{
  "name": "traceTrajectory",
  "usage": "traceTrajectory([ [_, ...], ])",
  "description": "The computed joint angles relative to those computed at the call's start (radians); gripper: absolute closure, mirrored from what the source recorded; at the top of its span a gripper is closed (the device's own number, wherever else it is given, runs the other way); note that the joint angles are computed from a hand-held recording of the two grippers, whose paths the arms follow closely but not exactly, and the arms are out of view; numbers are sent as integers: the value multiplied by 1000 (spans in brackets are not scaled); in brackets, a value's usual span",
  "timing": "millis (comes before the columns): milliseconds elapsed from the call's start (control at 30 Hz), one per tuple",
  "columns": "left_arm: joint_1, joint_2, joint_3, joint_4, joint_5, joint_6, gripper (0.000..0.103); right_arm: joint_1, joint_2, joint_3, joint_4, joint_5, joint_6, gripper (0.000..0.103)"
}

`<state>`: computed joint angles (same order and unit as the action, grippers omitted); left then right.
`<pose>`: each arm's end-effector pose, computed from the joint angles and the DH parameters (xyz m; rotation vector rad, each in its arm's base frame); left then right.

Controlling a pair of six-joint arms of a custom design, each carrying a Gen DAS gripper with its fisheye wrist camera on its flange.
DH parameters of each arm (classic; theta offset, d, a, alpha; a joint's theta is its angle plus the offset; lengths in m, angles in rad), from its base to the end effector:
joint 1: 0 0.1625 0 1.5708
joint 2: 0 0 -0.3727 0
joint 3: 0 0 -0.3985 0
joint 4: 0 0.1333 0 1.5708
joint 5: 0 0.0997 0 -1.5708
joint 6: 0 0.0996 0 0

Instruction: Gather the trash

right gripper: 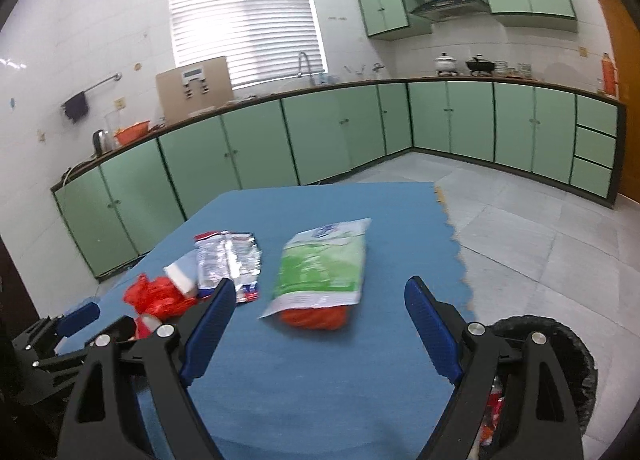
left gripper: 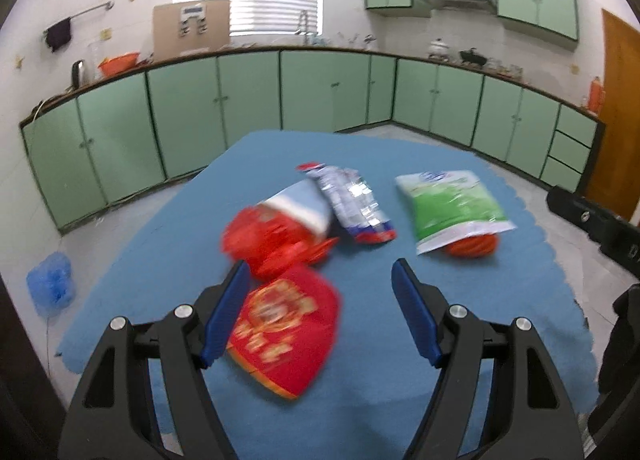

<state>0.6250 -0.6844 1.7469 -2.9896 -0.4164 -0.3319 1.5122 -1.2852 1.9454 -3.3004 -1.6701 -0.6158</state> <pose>-0.3473 -0.5273 0.0470 0.4082 2.1197 -1.1423 0.0907 -0.5609 0.3155 0.5899 -2.3182 1.2971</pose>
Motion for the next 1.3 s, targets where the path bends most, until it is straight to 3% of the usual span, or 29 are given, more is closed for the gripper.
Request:
traceTrajectory([
  [200,30,-37,39,12,-30,-28,32,25,22,-3,-2,-28,-11,18],
  [433,62,-10,4,63,-70,-67,29,42,46,-18,-3,-61,-21,18],
  [967,85,15,-59,250,-11,-203,20,39,57,-40,28,-66,-16,18],
  [1133,94,4,-56,249,-16,-223,17,33,52,-41,35,-58,-15,18],
  [1300,97,10,-56,184,-33,-176,25,32,48,-40,45,-55,-18,18],
])
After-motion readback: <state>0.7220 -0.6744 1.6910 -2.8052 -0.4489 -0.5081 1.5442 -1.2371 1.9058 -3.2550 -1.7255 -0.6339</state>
